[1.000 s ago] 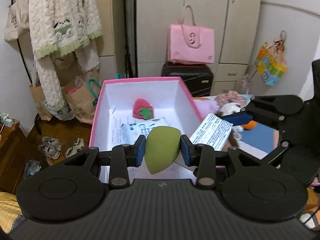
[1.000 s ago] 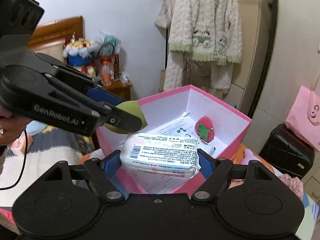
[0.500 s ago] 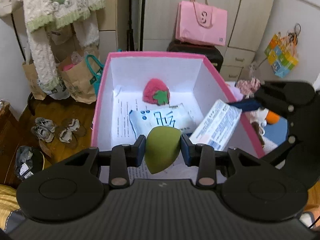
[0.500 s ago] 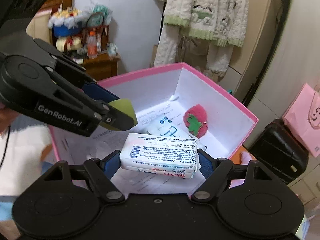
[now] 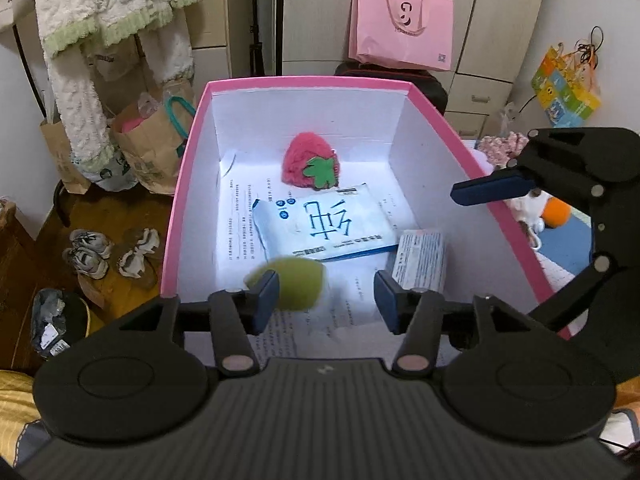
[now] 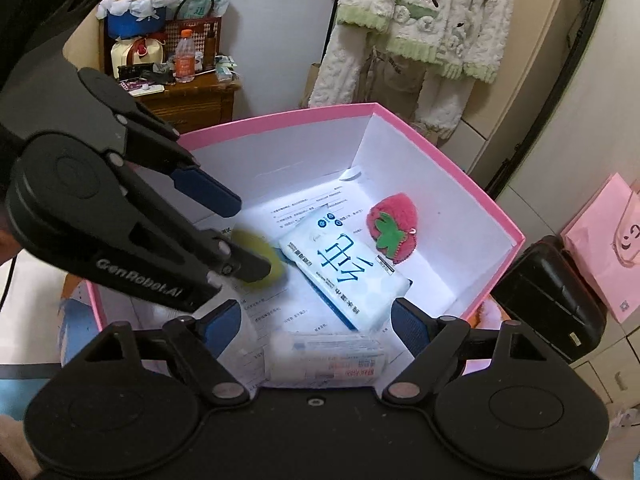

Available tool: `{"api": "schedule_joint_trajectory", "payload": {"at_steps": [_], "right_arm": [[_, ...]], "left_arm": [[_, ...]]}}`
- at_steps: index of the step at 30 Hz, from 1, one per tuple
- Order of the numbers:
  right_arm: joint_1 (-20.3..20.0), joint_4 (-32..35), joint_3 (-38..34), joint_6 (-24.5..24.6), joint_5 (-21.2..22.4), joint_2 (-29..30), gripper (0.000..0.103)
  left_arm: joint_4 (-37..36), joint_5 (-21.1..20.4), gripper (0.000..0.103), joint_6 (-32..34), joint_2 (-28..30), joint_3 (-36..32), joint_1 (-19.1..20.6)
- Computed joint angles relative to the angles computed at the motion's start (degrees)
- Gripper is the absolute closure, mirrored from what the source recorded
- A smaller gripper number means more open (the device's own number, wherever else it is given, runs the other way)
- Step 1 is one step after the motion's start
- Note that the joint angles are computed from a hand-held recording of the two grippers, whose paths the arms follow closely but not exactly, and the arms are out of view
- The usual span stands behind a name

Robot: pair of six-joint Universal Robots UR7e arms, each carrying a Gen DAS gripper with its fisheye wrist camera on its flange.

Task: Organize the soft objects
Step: 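Lower the green sponge into the box with the left gripper while the right drops the packet, then move both grippers from the box back toward the remaining items on the bed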

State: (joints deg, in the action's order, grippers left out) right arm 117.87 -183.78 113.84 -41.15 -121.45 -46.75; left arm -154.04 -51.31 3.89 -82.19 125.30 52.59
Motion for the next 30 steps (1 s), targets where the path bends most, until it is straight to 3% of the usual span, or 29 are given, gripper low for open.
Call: {"api": "schedule_joint_trajectory", "payload": {"at_steps": [15, 30], "right_arm": [[2.9, -1.3, 4.2, 0.6, -0.2, -3.7, 0.017], [5.8, -4.4, 10.5, 1.8, 0.8, -8.6, 0.017]], "left_arm": [[11.2, -1.8, 0.037, -6.3, -8.7, 2.0, -4.8], [17.6, 2.7, 0.027, -11.3, -16.8, 6.9, -13.4]]}}
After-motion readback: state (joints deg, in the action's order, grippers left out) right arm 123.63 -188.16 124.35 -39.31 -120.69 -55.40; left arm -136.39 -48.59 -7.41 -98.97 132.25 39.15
